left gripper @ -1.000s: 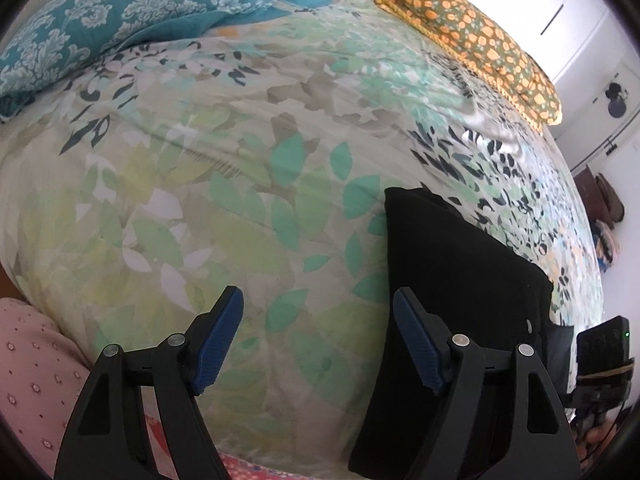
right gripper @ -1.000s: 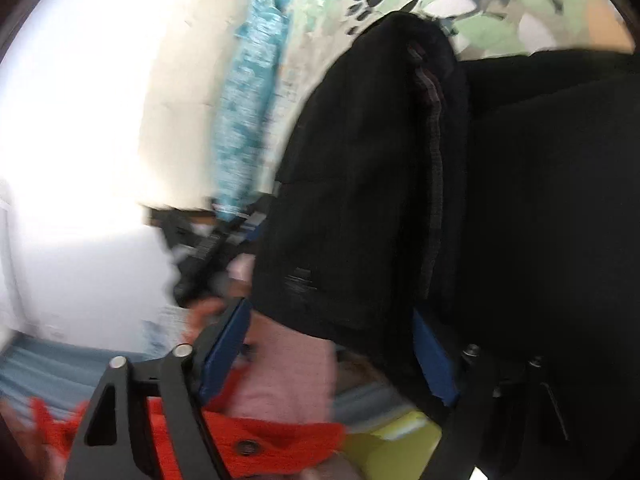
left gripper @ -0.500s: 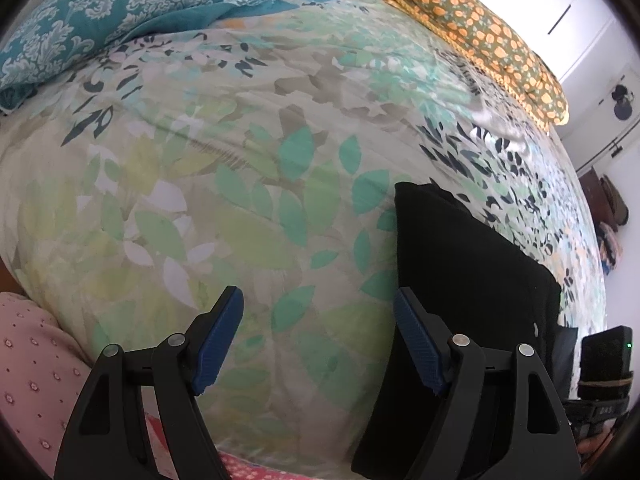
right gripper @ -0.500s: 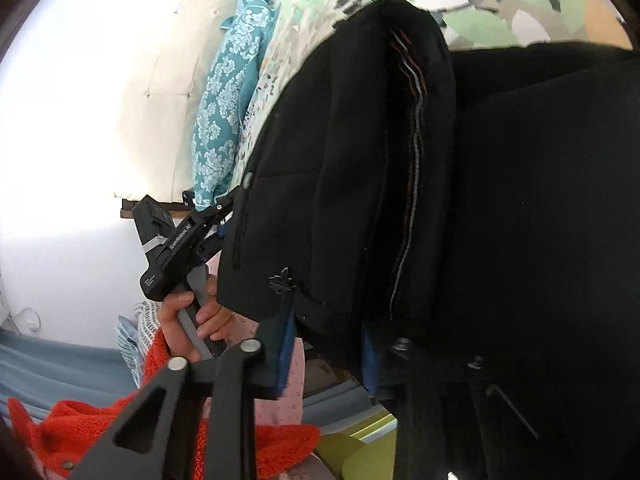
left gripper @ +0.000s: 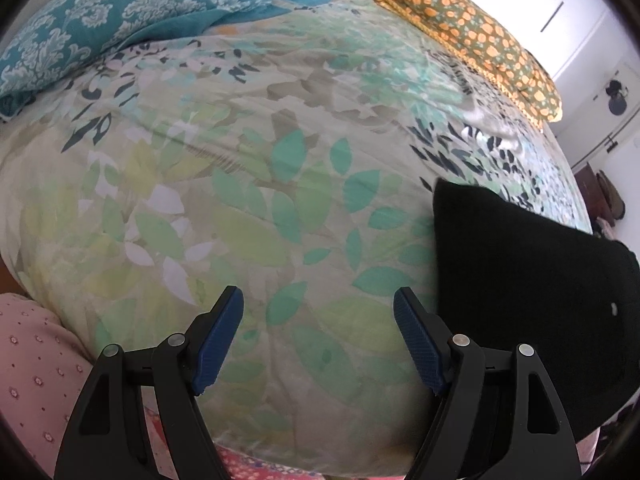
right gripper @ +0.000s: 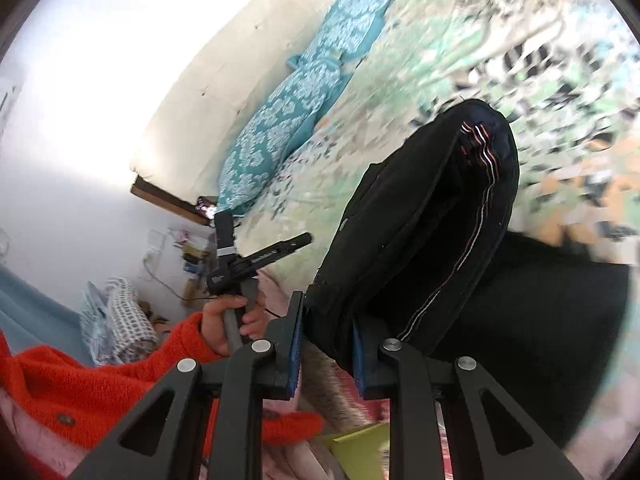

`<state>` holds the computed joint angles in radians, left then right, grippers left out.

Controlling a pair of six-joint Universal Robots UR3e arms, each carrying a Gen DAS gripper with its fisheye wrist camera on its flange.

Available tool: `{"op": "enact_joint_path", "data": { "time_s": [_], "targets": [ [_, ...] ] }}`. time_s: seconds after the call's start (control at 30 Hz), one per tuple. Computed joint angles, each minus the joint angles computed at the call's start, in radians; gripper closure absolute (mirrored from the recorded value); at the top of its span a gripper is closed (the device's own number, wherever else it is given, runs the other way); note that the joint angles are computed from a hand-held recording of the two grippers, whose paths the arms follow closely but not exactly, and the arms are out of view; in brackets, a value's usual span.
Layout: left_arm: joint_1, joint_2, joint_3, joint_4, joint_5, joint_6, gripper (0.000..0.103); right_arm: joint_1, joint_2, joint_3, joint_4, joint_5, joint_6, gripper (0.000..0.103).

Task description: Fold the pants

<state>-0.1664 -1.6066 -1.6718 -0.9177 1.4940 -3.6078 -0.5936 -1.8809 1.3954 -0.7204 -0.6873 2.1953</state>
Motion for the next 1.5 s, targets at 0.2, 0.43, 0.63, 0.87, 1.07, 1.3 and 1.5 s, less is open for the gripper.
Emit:
{"op": "enact_joint_path", "data": {
  "time_s": [0.2, 0.43, 0.63, 0.87, 1.07, 1.3, 1.5],
  "targets": [
    [-0.052, -0.046, 0.058, -0.01, 0.029, 0.032, 0.024, -0.338, -0.18, 0.192, 0.02, -0.236, -0.139, 0.082],
    [-0.145, -0.1, 0.154, -0.052, 0.086, 0.084, 0.024, -0.511, -0.287, 0.589, -0.196, -0.333, -0.068, 0.078],
    [-0.257, -0.166, 0.287, -0.075, 0.082, 0.137, 0.023, -0.451, -0.285, 0.453, -0.28, -0.335, -0.015, 0.062],
    [-0.417, -0.338, 0.471, -0.099, 0.085, 0.259, 0.018, -0.237, -0.121, 0.293, -0.584, -0.132, 0.207, 0.062],
    [-0.464, -0.361, 0.448, -0.122, 0.101, 0.329, 0.018, 0.052, 0.128, 0.499, -1.245, -0.346, 0.613, 0.062],
    [-0.435, -0.344, 0.409, -0.106, 0.042, 0.303, 0.014, 0.032, 0.061, 0.569, -1.269, -0.366, 0.601, 0.062],
    [-0.425, -0.316, 0.398, -0.092, 0.034, 0.291, 0.014, -0.028, -0.168, 0.522, -1.004, -0.319, 0.452, 0.062]
  ]
}}
